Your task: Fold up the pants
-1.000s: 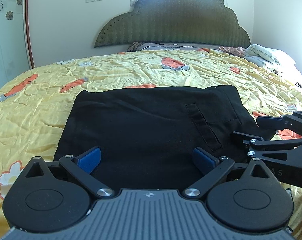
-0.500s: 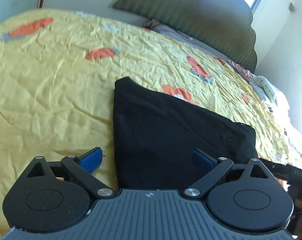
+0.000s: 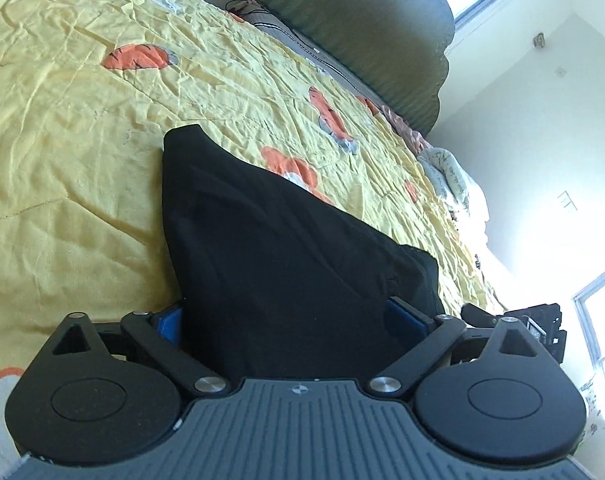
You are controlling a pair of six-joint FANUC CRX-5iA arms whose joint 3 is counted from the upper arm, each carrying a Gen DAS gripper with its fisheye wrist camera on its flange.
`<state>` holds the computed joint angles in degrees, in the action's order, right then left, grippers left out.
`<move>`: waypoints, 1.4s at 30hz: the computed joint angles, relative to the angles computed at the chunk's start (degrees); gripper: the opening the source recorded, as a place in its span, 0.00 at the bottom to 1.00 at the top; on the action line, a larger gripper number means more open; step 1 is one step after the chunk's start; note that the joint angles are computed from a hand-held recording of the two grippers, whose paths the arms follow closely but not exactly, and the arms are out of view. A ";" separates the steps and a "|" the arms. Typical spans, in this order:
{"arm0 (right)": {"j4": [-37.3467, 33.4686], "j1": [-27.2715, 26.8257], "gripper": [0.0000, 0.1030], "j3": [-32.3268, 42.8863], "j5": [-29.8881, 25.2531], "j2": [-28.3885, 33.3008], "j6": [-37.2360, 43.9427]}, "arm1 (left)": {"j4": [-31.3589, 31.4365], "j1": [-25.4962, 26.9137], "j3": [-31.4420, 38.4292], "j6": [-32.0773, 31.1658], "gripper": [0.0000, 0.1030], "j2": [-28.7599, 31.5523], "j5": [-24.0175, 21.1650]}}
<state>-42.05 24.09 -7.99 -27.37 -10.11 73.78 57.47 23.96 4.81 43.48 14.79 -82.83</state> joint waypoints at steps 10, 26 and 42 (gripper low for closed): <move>38.05 10.35 0.27 -4.52 6.76 2.06 -34.26 | -1.47 0.92 -2.78 3.24 0.17 -2.99 5.51; 63.59 14.42 0.23 11.05 6.40 14.89 -40.01 | 1.81 1.95 4.55 -4.17 0.07 -4.96 23.44; 100.43 18.00 0.64 -0.37 -11.58 13.40 -69.60 | -9.58 0.85 -5.49 -3.99 0.46 -11.09 17.53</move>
<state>58.38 42.09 -8.36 -38.95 3.29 4.18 47.89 24.82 -0.68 39.49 3.70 -65.30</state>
